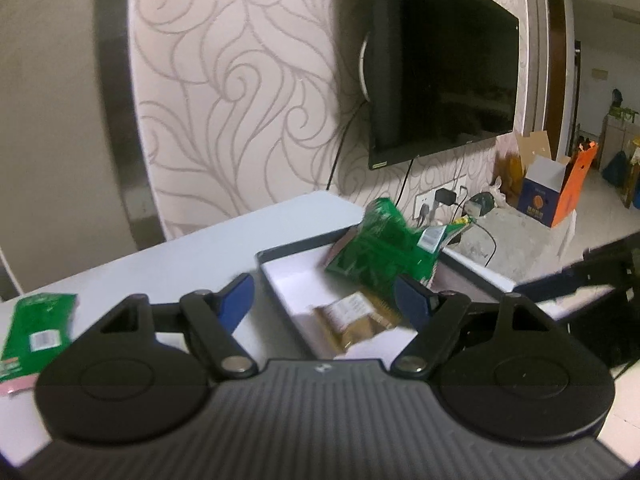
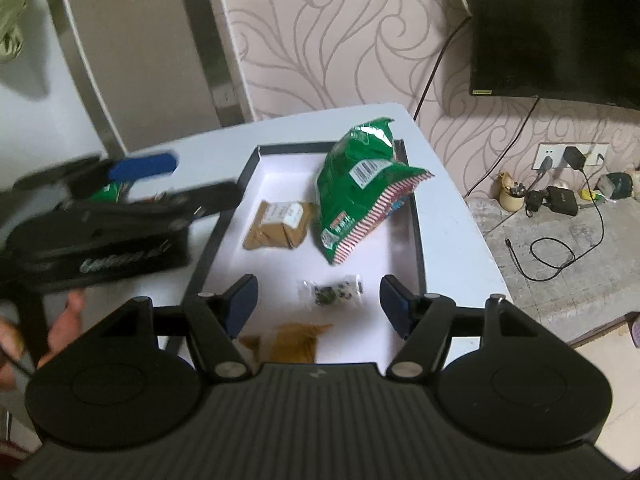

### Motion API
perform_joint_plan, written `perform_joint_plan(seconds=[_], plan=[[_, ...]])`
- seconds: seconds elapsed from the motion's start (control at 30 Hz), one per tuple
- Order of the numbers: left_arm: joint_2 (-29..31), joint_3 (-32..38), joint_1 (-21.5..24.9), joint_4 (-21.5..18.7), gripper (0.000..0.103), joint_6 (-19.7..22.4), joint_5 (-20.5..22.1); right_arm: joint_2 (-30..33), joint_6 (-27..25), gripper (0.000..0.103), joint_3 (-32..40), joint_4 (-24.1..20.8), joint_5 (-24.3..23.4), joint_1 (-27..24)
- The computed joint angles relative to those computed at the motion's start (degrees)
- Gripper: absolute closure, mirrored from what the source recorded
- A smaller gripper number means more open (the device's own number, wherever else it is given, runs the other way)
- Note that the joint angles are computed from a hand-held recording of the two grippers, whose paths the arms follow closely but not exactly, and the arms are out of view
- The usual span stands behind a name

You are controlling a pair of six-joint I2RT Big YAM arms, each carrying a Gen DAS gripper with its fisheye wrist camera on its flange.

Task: Organize snacks
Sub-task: 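Move both tools back toward the snacks on the table, then close the left gripper on the gold-wrapped chocolate candy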

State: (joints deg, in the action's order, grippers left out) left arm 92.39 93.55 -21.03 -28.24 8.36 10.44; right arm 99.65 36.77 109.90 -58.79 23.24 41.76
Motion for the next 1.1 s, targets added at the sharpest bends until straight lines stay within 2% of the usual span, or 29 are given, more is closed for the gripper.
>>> perform_joint_plan(seconds=[0.17, 0.27, 0.47, 0.6, 0.7, 0.9, 1.1], plan=[[-3.08, -2.71, 3.66, -1.38, 0.024, 0.61, 1.37, 1.96, 3.34, 0.027, 3.18, -0.10, 3.39, 1.53], [-5.51, -5.50, 6.82, -1.86, 0.024, 1.81, 2.33, 3.58, 4.47, 0.027, 5.77, -0.08, 3.53, 2.26], [-8.34, -9.85, 13.21, -3.89, 0.024, 5.07, 2.94, 10.79, 2.40, 0.027, 16.46, -2.69, -0.37, 4.61], [-8.51, -11.25, 16.75, -5.10, 0.025, 6.57, 3.83, 17.03, 0.78, 0.027, 26.28, -7.40, -2.83, 6.19], [-7.44, -10.86, 17.91, -6.06, 0.026, 7.87, 4.26, 20.67, 0.86, 0.027, 32.61, -11.20, -3.33, 6.96], [-4.84, -9.11, 19.40, -9.01, 0.041, 9.88, 7.07, 24.33, 2.27, 0.027, 39.37, -15.81, -2.32, 8.18], [-3.35, -7.95, 20.39, -9.98, 0.042, 11.27, 8.67, 26.25, 3.59, 0.027, 42.96, -18.21, -1.62, 8.58]])
